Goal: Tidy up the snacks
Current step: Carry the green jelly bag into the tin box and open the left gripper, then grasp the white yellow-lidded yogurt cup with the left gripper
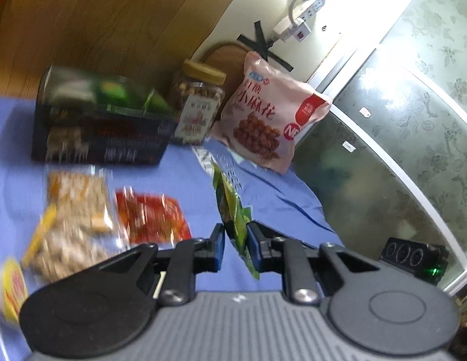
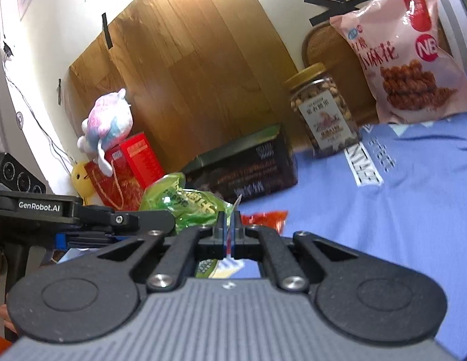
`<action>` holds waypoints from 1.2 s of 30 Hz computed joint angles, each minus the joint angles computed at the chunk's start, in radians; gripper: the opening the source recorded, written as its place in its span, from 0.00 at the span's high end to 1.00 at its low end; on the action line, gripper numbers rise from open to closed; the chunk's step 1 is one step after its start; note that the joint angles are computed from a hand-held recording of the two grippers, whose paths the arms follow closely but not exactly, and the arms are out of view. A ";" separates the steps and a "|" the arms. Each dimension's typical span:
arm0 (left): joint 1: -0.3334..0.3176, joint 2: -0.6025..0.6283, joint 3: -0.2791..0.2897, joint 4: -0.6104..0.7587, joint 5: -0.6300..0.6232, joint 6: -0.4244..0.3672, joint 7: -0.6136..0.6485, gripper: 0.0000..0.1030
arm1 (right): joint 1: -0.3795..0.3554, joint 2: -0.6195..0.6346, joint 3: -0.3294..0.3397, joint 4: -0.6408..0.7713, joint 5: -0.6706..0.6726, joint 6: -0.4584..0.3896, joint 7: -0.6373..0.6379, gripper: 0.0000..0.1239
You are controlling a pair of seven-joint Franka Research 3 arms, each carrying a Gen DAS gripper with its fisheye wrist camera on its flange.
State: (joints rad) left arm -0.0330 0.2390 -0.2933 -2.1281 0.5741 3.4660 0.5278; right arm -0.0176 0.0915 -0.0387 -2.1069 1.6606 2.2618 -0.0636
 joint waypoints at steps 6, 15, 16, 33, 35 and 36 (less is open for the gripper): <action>0.192 0.074 -0.156 0.163 0.087 -0.113 -0.001 0.84 | 0.016 0.135 0.041 0.207 0.001 0.028 0.071 0.96; 0.196 0.224 -0.120 0.417 -0.013 -0.293 0.127 0.84 | 0.040 0.413 0.146 0.613 -0.171 0.147 0.230 0.96; 0.160 0.231 -0.073 0.436 -0.019 -0.314 0.120 0.83 | 0.044 0.436 0.157 0.639 -0.193 0.160 0.232 0.96; -0.214 0.024 0.400 0.208 0.155 -0.395 -0.152 0.60 | -0.044 0.338 0.175 0.451 -0.376 0.001 0.356 0.76; -0.170 -0.030 0.352 0.127 0.140 -0.381 -0.141 0.60 | -0.050 0.327 0.160 0.424 -0.407 -0.050 0.416 0.76; -0.160 -0.054 0.340 0.094 0.146 -0.374 -0.147 0.60 | -0.058 0.313 0.155 0.401 -0.415 -0.083 0.430 0.76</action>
State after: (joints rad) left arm -0.1933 0.1851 0.0471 -2.0336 0.7205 3.0921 0.3806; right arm -0.0752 0.4047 0.1163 -1.7057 1.2459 2.1788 0.3666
